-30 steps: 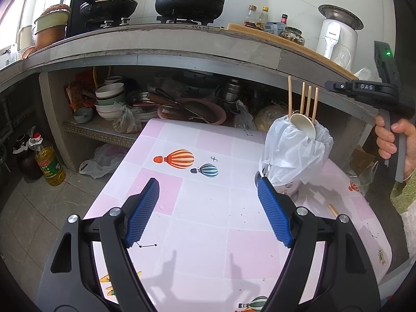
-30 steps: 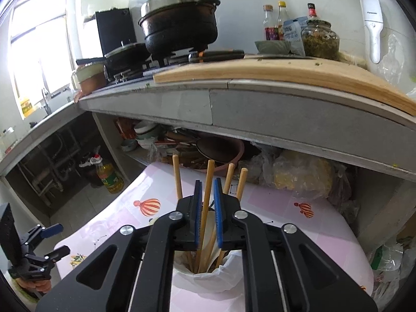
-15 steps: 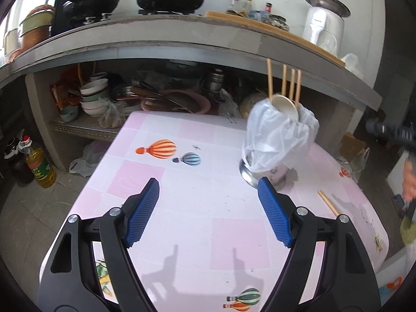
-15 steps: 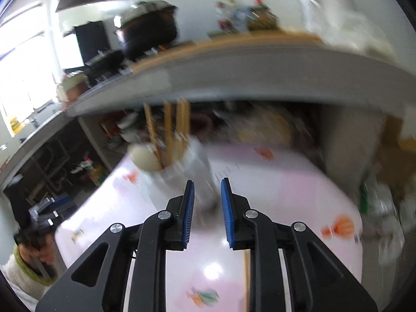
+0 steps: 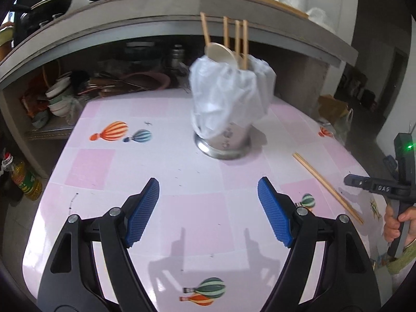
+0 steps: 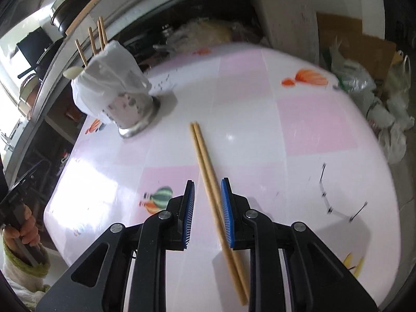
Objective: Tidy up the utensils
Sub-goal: 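Move both open tools back toward the remaining chopsticks on the table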
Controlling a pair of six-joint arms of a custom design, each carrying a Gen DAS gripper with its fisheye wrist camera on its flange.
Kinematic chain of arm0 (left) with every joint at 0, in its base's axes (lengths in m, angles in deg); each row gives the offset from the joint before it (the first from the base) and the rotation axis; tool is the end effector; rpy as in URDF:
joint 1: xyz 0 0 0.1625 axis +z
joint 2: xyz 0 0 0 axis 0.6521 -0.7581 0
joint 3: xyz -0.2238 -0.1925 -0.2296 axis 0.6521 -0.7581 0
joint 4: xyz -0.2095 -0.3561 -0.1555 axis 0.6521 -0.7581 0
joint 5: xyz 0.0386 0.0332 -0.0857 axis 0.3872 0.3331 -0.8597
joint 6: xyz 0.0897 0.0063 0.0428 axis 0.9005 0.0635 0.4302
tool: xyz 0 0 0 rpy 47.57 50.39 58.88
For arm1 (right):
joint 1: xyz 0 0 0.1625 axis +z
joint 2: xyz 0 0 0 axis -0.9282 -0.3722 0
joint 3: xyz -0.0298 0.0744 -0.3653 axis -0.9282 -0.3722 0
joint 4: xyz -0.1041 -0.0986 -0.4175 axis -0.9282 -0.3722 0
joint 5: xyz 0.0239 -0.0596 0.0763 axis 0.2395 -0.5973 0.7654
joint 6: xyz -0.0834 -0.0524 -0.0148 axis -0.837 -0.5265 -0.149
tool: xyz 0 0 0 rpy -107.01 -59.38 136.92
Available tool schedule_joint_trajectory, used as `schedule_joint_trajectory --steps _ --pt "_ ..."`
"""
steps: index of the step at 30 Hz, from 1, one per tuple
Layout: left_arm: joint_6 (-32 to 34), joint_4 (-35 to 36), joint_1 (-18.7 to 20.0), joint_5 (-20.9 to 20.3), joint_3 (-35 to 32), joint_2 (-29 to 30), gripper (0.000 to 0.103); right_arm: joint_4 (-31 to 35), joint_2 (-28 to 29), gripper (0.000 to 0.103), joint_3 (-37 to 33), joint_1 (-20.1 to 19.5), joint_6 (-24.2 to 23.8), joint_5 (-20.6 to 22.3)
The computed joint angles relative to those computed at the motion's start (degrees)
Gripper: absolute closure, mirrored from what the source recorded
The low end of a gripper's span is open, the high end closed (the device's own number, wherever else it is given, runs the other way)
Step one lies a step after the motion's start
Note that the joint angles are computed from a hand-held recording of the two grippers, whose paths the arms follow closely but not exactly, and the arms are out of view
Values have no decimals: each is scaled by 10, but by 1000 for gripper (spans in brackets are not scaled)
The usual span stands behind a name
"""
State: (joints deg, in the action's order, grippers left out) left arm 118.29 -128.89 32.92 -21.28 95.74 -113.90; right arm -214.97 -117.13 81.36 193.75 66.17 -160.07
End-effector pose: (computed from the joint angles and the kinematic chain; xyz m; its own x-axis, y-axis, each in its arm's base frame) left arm -0.0346 -0.6601 0.4563 -0.5490 0.7182 -0.4276 0.8332 0.5106 -0.2121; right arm 0.3913 -0.4607 0.0152 -0.8227 0.4816 0.3019 0.0525 0.5933 -0.8032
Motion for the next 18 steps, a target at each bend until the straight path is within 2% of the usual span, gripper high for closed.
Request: schedule_joint_trajectory --steps 7,10,18 --pt "2 4 -8 4 19 -11 29 19 7 83 3 -13 8 24" --pt "3 4 -10 6 21 -12 29 22 12 93 0 -15 5 36" --pt "-2 16 -6 7 14 -7 29 1 50 99 -37 -11 -14 57"
